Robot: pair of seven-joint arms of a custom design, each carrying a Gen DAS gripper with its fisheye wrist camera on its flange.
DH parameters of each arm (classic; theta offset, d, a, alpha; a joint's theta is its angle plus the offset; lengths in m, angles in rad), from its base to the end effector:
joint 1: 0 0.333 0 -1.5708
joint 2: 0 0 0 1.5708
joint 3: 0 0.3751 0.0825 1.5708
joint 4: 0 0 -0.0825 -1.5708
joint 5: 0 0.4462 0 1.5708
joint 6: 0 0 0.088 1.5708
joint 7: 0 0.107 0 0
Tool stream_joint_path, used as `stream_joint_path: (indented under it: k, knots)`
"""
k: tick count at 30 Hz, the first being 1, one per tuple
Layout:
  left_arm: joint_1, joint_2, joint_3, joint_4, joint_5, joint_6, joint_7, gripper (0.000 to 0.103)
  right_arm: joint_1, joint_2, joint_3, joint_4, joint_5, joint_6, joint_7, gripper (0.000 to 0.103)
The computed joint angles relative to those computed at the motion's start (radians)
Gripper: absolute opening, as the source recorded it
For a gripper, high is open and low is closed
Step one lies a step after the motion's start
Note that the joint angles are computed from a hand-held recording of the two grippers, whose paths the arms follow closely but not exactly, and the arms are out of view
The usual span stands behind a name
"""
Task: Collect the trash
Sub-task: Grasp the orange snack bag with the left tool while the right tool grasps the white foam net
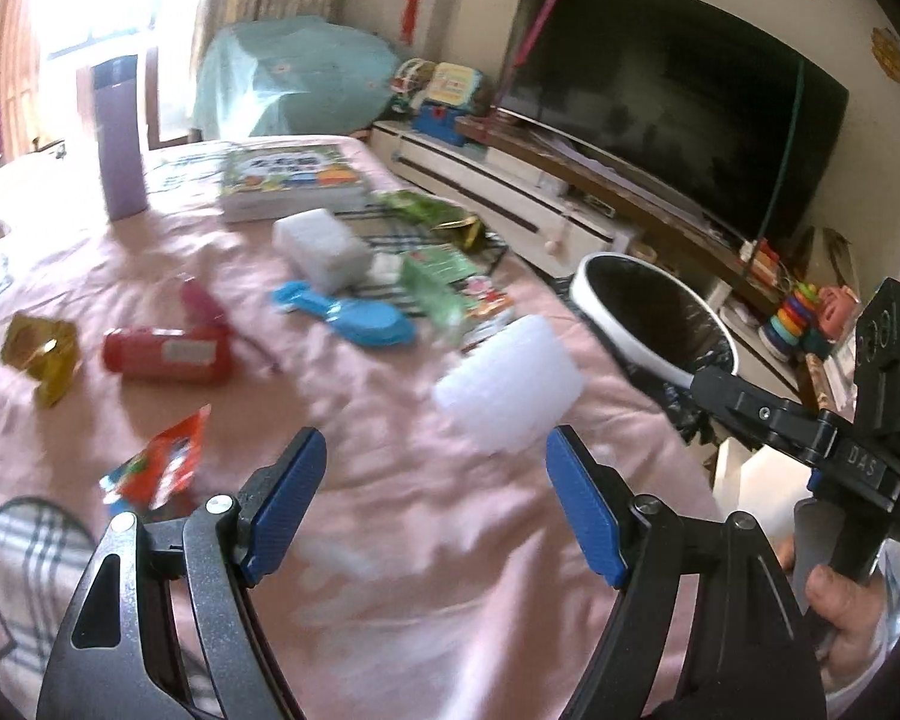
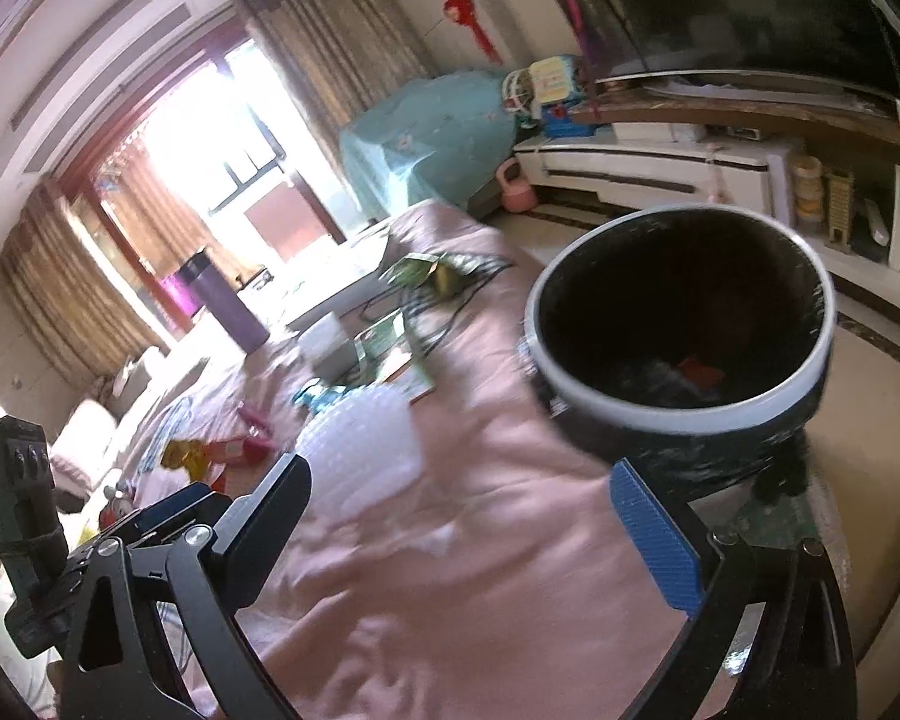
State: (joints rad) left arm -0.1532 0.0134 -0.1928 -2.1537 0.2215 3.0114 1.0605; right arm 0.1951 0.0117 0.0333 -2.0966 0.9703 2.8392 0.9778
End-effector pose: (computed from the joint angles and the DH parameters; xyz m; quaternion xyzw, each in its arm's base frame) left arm 0.5972 -0.2319 0.5181 -0.6310 0.6577 -0.3618 0.1957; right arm 0.6309 0.1024 0.5091 -0.6348 0.6432 -0.0964 0.4173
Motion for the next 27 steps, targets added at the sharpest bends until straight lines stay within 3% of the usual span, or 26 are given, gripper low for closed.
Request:
stream_joint_path:
  k: [16,21,27]
  knots:
    - [0.041,-0.114,0.062,-0.149,0.139,0.039,-0.186,0.080,0.056,0.034,0.033,0.002,-0.158,0.007,0.065,0.101]
    - [0.078,-0.127,0.053,-0.162,0.235,0.026,-0.276,0.084,0.067,0.050,0.034,0.007,-0.236,0.020,0.115,0.101]
    - [0.064,-0.116,0.080,-0.166,0.189,0.008,-0.254,0.084,0.065,0.071,0.035,0.026,-0.251,0.007,0.135,0.101]
